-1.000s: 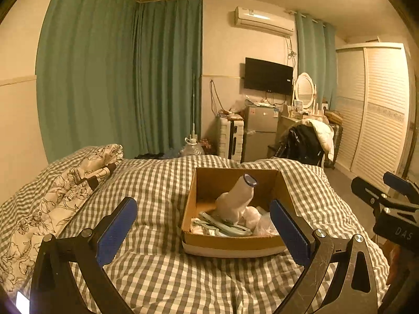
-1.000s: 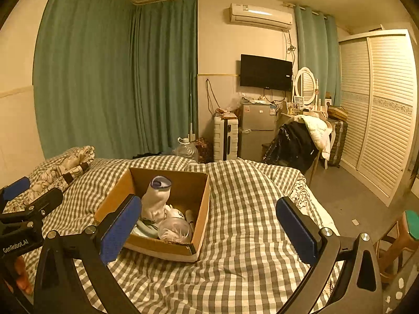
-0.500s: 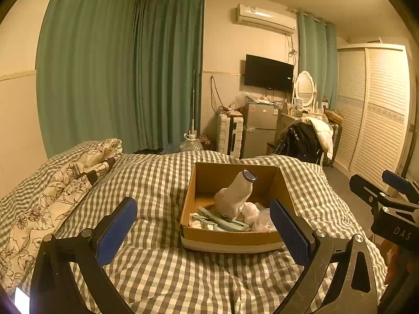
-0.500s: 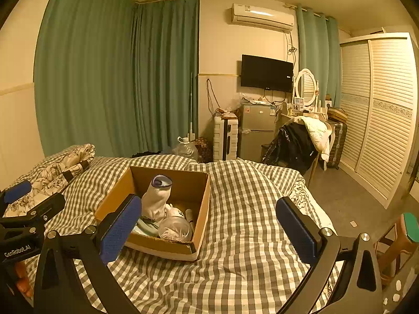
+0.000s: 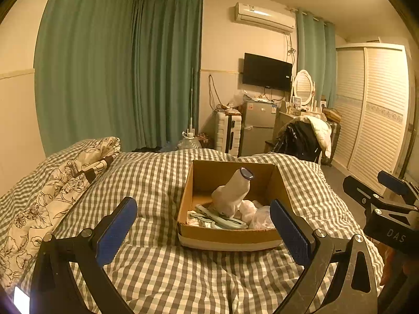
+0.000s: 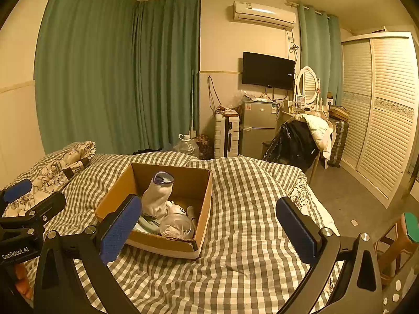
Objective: Organize objects
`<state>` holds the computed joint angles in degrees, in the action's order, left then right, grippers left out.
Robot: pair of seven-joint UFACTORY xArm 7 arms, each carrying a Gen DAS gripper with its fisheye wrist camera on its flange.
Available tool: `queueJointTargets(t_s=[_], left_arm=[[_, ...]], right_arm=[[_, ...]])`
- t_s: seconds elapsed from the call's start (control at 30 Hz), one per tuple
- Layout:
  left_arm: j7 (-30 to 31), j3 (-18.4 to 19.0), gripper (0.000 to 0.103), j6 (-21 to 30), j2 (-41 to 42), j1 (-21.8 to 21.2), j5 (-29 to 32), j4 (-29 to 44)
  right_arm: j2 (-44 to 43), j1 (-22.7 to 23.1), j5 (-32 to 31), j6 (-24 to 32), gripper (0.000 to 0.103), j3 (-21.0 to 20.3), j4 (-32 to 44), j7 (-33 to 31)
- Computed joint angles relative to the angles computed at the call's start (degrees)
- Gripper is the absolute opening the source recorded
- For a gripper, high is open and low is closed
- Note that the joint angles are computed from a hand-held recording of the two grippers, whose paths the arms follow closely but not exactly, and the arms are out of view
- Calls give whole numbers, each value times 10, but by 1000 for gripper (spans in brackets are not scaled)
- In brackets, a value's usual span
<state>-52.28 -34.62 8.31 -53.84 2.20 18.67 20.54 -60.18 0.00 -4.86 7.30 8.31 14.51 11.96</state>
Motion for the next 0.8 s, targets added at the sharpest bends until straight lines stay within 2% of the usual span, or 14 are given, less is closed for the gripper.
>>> queueJointTargets(t_s=[0.8], left_arm=[[-14,0,103,18,-5,-1,4,2]], right_arm=[[10,3,-4,-2,103,6,-1,8]])
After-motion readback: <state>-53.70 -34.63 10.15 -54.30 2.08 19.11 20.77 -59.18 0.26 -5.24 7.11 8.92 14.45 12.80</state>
